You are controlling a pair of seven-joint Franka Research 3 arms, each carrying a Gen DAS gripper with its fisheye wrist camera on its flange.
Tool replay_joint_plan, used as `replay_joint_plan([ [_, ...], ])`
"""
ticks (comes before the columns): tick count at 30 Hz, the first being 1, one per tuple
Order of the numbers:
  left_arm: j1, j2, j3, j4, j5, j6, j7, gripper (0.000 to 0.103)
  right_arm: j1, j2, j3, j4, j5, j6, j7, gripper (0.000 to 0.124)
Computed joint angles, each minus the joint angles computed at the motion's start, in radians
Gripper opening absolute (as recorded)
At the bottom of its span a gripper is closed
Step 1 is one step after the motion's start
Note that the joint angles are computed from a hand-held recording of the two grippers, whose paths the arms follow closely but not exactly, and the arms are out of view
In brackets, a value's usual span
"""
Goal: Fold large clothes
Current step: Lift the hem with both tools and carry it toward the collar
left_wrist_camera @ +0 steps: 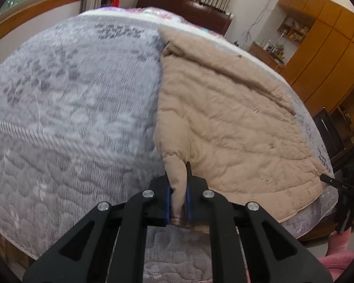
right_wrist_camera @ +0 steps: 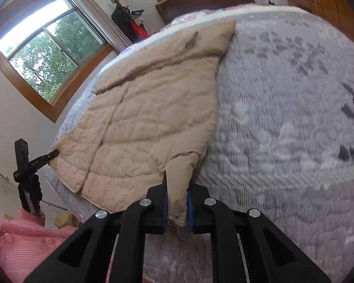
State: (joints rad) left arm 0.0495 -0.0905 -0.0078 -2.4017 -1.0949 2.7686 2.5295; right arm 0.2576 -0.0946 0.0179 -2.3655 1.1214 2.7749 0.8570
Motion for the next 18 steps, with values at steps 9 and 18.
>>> replay_joint_plan([
  [9, -0.013, 0.033, -0.010, 0.149, -0.012, -0.018, 0.042, 0.008, -0.028, 0.055, -0.009, 0.179, -0.129, -0.030, 0.055, 0.012],
  [18, 0.056, 0.252, -0.082, 0.465, 0.110, -0.034, -0.115, 0.008, -0.109, 0.247, 0.001, 0.490, -0.250, -0.145, 0.177, 0.012],
])
